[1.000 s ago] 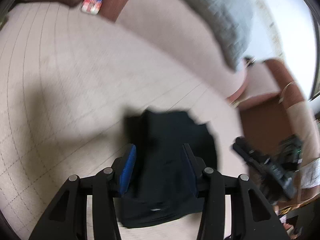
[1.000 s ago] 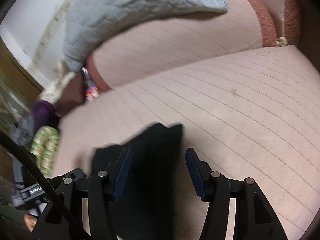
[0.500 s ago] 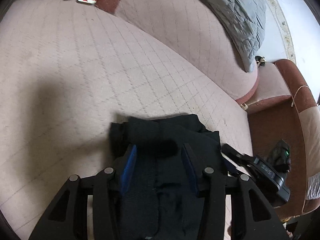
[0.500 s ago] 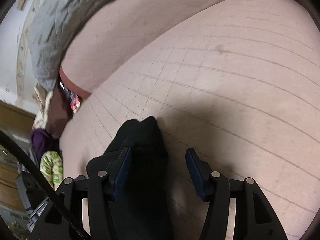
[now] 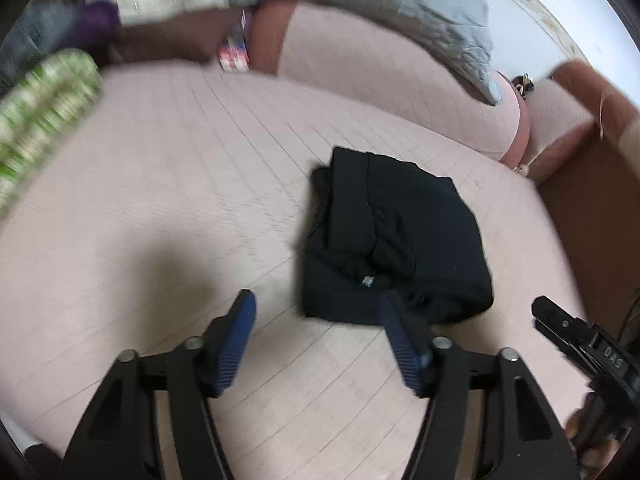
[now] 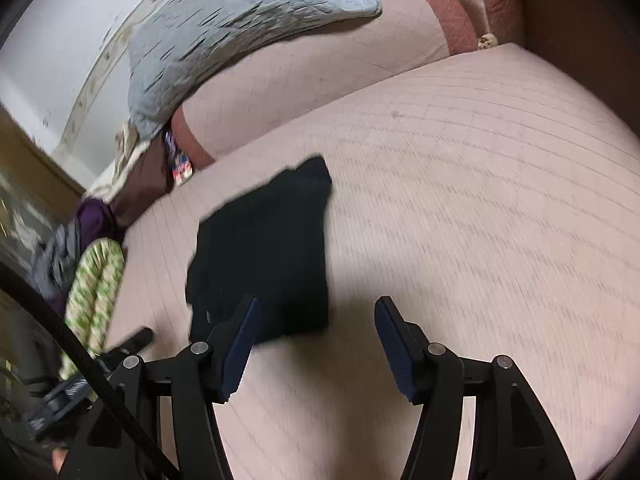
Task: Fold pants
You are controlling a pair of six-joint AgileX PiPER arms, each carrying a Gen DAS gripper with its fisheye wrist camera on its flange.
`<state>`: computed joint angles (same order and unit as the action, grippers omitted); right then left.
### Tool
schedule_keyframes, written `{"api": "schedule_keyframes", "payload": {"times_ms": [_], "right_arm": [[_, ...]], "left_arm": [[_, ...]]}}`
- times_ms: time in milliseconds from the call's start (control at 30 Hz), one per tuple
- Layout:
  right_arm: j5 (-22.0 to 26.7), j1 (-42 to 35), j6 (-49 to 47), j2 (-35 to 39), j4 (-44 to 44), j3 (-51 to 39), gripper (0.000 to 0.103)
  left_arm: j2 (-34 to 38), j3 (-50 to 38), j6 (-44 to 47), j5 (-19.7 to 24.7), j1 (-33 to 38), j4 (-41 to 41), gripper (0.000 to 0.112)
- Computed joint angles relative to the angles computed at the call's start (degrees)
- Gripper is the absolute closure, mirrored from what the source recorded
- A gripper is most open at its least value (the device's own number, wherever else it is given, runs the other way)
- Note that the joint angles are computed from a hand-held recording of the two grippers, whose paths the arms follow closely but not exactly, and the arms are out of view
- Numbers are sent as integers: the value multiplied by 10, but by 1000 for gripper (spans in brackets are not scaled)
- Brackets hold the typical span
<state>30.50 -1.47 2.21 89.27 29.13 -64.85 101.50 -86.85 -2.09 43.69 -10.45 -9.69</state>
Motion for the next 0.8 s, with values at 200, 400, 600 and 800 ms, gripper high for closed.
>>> {"api": "schedule_keyframes", "payload": {"times_ms": [200,400,600,800], "right_arm": [[-42,104,268,-119,-262,127,37],[-23,172,405,-173,-395,153,35],[0,253,512,-176,-517,137,27],[5,264,503,-164,-511,133,27]], "left_arm": [[-177,186,-294,-109,-83,327,15],[-274,231,-585,-90,-131,619,9],[-333,255,-668,-129,-122,704,9],[-329,234,-471,-140,-105,509,9]]}}
